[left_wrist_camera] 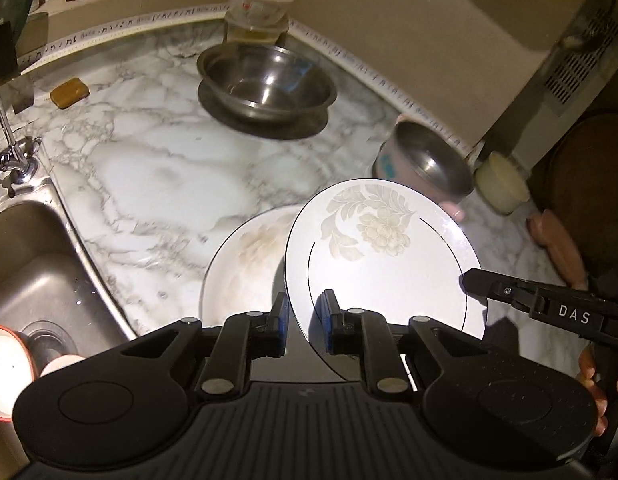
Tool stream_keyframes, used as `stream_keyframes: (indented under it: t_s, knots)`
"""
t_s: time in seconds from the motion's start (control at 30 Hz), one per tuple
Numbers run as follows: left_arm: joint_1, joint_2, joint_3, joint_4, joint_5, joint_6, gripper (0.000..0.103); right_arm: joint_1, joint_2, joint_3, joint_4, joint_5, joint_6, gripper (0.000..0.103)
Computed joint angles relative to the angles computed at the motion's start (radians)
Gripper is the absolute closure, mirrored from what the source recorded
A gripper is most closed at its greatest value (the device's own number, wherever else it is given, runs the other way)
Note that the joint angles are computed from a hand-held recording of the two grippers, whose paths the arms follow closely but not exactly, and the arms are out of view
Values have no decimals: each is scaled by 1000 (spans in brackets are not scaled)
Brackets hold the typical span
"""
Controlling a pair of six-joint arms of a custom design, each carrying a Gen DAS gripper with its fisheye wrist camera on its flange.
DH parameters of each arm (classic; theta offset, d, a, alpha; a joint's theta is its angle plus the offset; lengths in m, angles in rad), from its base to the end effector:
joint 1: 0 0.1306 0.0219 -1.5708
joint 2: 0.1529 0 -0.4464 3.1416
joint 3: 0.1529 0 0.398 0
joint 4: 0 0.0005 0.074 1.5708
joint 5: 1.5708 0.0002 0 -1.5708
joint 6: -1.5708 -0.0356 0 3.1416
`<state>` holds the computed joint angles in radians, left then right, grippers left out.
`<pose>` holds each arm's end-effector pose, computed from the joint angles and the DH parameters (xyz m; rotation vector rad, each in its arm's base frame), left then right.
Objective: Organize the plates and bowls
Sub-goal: 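Lift the flower-patterned plate with both tools and carry it over the white plate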
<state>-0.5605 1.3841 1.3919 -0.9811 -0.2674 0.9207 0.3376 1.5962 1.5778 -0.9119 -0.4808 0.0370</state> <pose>0.3991 -0.2400 0.4902 -0.5525 2.4534 -0.2727 0.5249 0.2012 0.4778 -0.6616 2.4052 0.7261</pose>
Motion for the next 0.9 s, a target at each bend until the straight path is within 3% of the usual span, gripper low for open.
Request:
stream_keyframes:
  t_s: [0.3, 0.9]
  knots:
    - [19, 2, -49, -9, 42, -4, 88, 18, 10, -30, -39, 14, 17, 93]
    - [39, 38, -28, -67, 89, -60, 88, 35, 38, -12, -105, 40, 35, 93]
